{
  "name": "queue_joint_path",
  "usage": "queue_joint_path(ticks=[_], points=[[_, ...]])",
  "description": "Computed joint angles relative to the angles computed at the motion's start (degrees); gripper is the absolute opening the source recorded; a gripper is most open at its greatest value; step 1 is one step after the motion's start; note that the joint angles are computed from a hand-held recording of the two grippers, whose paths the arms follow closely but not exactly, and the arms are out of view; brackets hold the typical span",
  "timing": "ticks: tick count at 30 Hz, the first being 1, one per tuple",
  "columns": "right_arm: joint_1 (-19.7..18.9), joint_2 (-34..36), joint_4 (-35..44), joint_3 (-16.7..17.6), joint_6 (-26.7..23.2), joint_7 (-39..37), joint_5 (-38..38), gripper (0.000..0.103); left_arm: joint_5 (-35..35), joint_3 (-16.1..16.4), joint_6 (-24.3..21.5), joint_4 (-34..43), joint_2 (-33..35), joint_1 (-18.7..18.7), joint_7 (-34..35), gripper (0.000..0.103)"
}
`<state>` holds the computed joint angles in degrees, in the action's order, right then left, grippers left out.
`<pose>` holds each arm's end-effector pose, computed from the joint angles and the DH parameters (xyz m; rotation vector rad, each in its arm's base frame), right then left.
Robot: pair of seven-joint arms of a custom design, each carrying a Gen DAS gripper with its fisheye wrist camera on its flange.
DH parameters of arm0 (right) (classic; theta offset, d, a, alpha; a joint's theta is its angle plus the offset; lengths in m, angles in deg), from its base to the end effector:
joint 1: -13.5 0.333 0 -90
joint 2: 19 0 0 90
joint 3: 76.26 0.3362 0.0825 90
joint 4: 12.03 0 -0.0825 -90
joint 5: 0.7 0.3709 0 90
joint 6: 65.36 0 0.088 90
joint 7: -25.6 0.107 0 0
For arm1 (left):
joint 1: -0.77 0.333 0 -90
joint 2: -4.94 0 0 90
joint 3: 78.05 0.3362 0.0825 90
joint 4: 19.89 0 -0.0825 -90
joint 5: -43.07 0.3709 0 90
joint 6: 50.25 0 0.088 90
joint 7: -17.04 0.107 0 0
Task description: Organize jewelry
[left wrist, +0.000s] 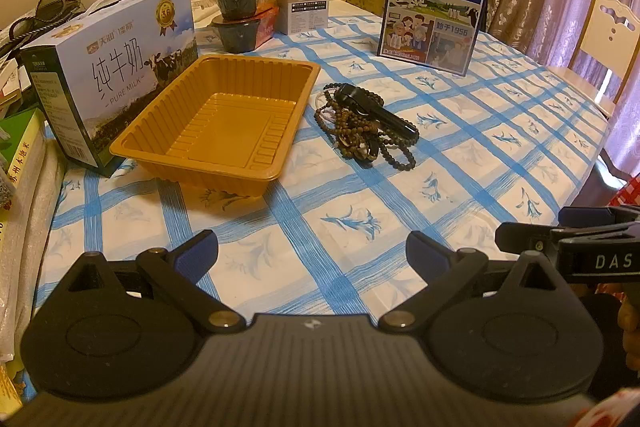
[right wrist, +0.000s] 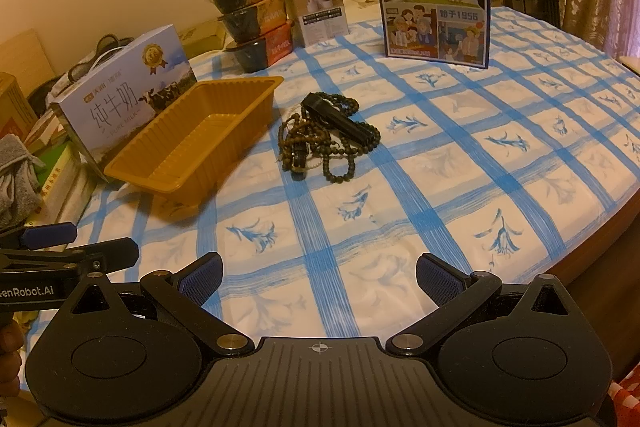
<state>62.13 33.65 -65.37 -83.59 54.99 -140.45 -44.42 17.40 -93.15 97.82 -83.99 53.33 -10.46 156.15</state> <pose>0.6018 0.5457 0.3858 -1.0201 2.2230 -0.7658 0.7644 -0.2759 0.4027 -0.9445 2.5290 -1.0944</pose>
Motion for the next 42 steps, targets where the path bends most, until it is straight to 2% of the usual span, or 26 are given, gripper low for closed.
queue_joint_path(ticks=[40, 42], points=[[0.03, -0.34, -0.88, -0.09, 0.64, 0.59, -0.38, 0.103, -0.11, -0.11, 0.33, -0.19, -0.04, 0.05, 0.15, 0.100], [-0.01, -0.32, -0.87, -0.04, 0.64, 0.62, -0.37, 0.103, 0.20, 0.24, -0.70, 0.69, -0.20, -0.02, -0.57, 0.100]])
